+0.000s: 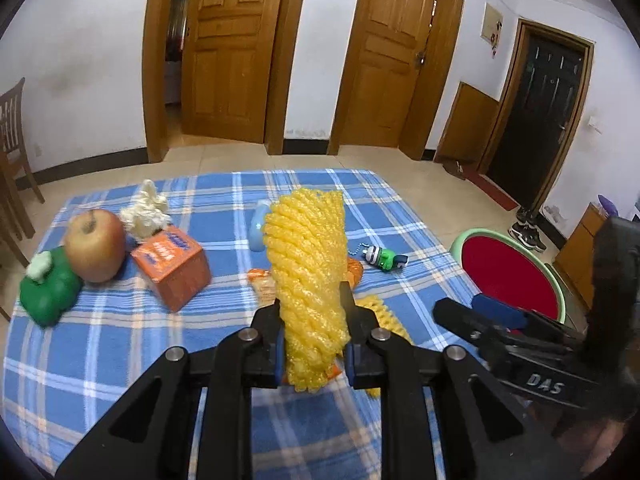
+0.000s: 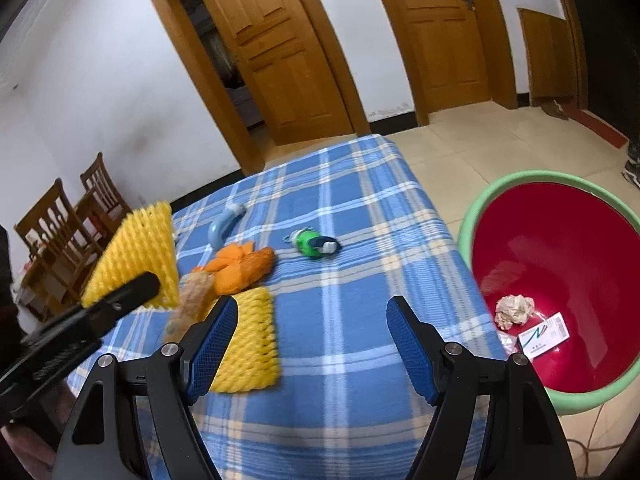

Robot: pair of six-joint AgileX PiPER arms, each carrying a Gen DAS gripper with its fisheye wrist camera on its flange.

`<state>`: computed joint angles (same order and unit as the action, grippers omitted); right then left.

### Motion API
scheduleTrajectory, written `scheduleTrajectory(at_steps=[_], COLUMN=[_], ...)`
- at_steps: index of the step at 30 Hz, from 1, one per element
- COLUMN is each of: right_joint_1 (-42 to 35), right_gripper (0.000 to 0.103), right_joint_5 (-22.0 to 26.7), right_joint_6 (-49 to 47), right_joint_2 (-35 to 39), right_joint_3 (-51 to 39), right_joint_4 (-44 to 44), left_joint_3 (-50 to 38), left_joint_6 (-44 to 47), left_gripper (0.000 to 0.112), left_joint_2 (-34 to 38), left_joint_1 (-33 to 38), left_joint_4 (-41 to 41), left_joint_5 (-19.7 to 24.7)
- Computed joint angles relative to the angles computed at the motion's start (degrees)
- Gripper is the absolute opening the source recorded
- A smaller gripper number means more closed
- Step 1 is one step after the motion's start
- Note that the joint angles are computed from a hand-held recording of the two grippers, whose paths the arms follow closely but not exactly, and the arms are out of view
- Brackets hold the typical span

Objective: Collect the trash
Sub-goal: 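Grasp a yellow foam net with the left tool while the right tool grasps another yellow net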

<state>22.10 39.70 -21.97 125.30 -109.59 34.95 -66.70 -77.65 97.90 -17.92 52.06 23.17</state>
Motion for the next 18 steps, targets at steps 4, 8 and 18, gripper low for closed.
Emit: scheduleTrajectory(at_steps=[4,8,18], right_joint_1=[1.3,5.1,9.6], right_gripper=[0.078,0.078,0.077], right_joint_5=[2.1,3.6,12.7], right_joint_6=[-5.8,-2.1,8.4], right_joint_2=[0.5,2.7,10.3], right_joint_3=[-0.9,-4.6,-18.0], right_joint_4=[3.4,-4.9,-19.8], left_joint_3=[4.5,7.9,13.5], left_joint_6=[-1.6,-6.1,-19.2], left_gripper=[0.021,0.021,0.021], left_joint_2=[-3.6,-4.8,-5.2], left_joint_1=[1.1,2.0,3.8], left_joint_4=[0.0,3.3,15.5], left_joint_5=[-1.5,-2.5,-8.8])
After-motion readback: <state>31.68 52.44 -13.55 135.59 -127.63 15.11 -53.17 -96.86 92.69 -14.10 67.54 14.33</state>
